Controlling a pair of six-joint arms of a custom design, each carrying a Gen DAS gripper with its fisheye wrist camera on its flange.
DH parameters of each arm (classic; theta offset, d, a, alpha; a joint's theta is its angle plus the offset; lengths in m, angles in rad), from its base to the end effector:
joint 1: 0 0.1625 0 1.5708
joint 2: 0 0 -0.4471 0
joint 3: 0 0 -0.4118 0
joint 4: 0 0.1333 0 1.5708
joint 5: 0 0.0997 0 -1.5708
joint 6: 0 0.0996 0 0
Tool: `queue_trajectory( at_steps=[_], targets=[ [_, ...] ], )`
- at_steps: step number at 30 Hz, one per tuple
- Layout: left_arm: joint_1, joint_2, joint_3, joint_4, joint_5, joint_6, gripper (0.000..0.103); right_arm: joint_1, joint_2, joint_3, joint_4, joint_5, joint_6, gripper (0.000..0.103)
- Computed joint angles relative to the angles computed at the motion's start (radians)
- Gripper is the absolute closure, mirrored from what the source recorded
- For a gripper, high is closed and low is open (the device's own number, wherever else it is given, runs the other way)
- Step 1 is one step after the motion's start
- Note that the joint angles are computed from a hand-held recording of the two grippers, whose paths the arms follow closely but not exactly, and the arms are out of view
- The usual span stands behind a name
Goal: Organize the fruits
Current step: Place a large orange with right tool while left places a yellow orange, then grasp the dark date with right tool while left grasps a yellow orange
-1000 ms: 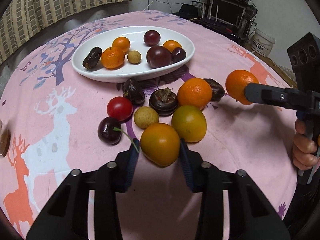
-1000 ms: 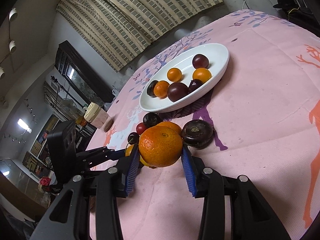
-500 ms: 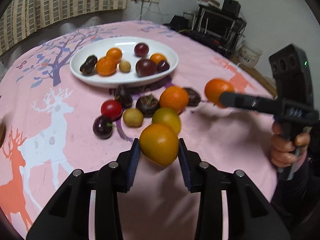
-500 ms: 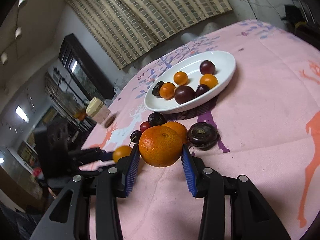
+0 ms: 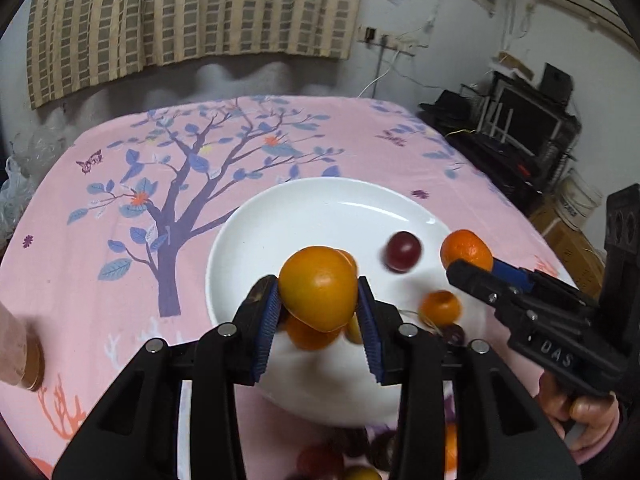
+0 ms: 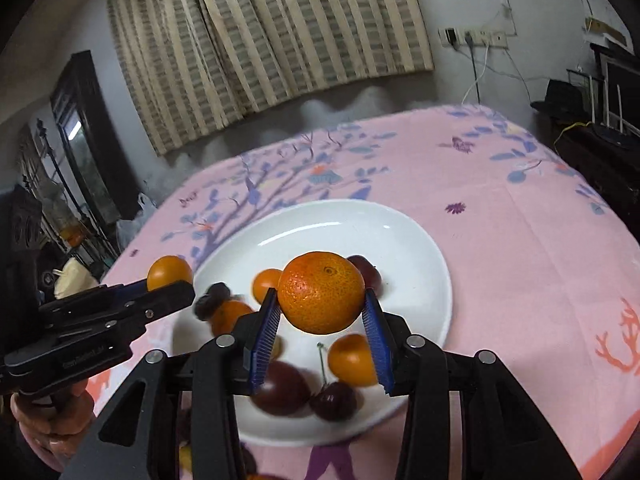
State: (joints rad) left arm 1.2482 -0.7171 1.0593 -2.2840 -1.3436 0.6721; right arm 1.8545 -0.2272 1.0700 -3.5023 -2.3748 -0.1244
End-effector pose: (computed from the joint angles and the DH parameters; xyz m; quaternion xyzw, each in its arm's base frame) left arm -0.1227 -0.8584 0.2639 0.4475 0.8682 -0.1611 0.1416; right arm 0.2878 -0.7672 0.0121 -0.0389 -0.8120 0.5017 0.2957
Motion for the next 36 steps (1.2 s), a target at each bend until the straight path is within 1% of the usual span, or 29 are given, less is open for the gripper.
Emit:
queue_trajectory(
  at_steps=[2, 3, 6, 7, 8, 9, 10, 11, 12, 13, 15, 16, 19, 23, 25, 27, 29, 30, 32, 34, 36],
  targets=[
    [-0.001, 0.034, -0.033, 0.01, 0.036, -0.011, 0.066, -0.007, 0.016, -0.04, 0.062, -0.023, 0.004, 0.06],
    [-0.001, 0.048, -0.045, 0.011, 0.05, -0.013, 0.066, -0.011, 0.019, -0.049, 0.086, -0.022, 0.004, 0.06],
    [-0.003, 0.068, -0.058, 0.002, 0.071, -0.015, 0.065, -0.012, 0.03, -0.062, 0.104, -0.019, -0.005, 0.059],
    [-0.003, 0.066, -0.051, -0.011, 0.069, -0.013, 0.054, -0.01, 0.033, -0.065, 0.107, -0.022, -0.014, 0.059],
    [-0.003, 0.058, -0.037, -0.032, 0.066, -0.005, 0.038, -0.007, 0.032, -0.055, 0.105, -0.024, -0.014, 0.059],
    [-0.004, 0.047, -0.016, -0.068, 0.065, 0.006, 0.03, -0.004, 0.03, -0.053, 0.109, -0.021, -0.016, 0.054],
    [-0.006, 0.033, 0.012, -0.12, 0.063, 0.018, 0.022, 0.001, 0.032, -0.048, 0.081, -0.015, -0.033, 0.048],
    [-0.007, 0.016, 0.041, -0.167, 0.056, 0.032, 0.02, 0.01, 0.039, -0.049, 0.041, -0.019, -0.068, 0.047],
    [-0.008, 0.004, 0.057, -0.186, 0.051, 0.042, 0.019, 0.018, 0.048, -0.057, 0.011, -0.031, -0.103, 0.046],
    [-0.008, -0.01, 0.073, -0.199, 0.044, 0.05, 0.014, 0.025, 0.055, -0.064, -0.012, -0.04, -0.134, 0.045],
    [-0.008, -0.033, 0.1, -0.211, 0.037, 0.049, 0.012, 0.034, 0.062, -0.065, -0.053, -0.046, -0.174, 0.044],
    [-0.007, -0.046, 0.116, -0.211, 0.034, 0.05, 0.012, 0.038, 0.057, -0.051, -0.063, -0.041, -0.174, 0.044],
    [-0.001, -0.085, 0.161, -0.216, 0.025, 0.067, 0.01, 0.044, 0.039, -0.006, -0.085, -0.028, -0.15, 0.044],
    [0.018, -0.133, 0.225, -0.262, 0.006, 0.072, 0.007, 0.052, 0.027, 0.034, -0.111, -0.039, -0.134, 0.044],
    [0.032, -0.153, 0.25, -0.275, 0.013, 0.067, 0.006, 0.057, 0.015, 0.069, -0.129, -0.042, -0.118, 0.044],
    [0.044, -0.164, 0.261, -0.277, 0.035, 0.065, 0.006, 0.061, -0.007, 0.12, -0.139, -0.034, -0.082, 0.043],
    [0.051, -0.168, 0.266, -0.298, 0.066, 0.066, 0.006, 0.06, -0.037, 0.187, -0.143, 0.002, -0.029, 0.042],
    [0.055, -0.17, 0.267, -0.313, 0.069, 0.065, 0.006, 0.056, -0.062, 0.24, -0.132, 0.038, 0.021, 0.042],
    [0.062, -0.169, 0.257, -0.326, 0.077, 0.039, 0.006, 0.051, -0.091, 0.303, -0.112, 0.075, 0.076, 0.042],
    [0.072, -0.164, 0.221, -0.28, 0.062, -0.015, 0.006, 0.05, -0.107, 0.341, -0.082, 0.074, 0.104, 0.042],
    [0.082, -0.156, 0.182, -0.215, 0.046, -0.063, 0.006, 0.049, -0.123, 0.372, -0.02, 0.065, 0.12, 0.042]
  ],
)
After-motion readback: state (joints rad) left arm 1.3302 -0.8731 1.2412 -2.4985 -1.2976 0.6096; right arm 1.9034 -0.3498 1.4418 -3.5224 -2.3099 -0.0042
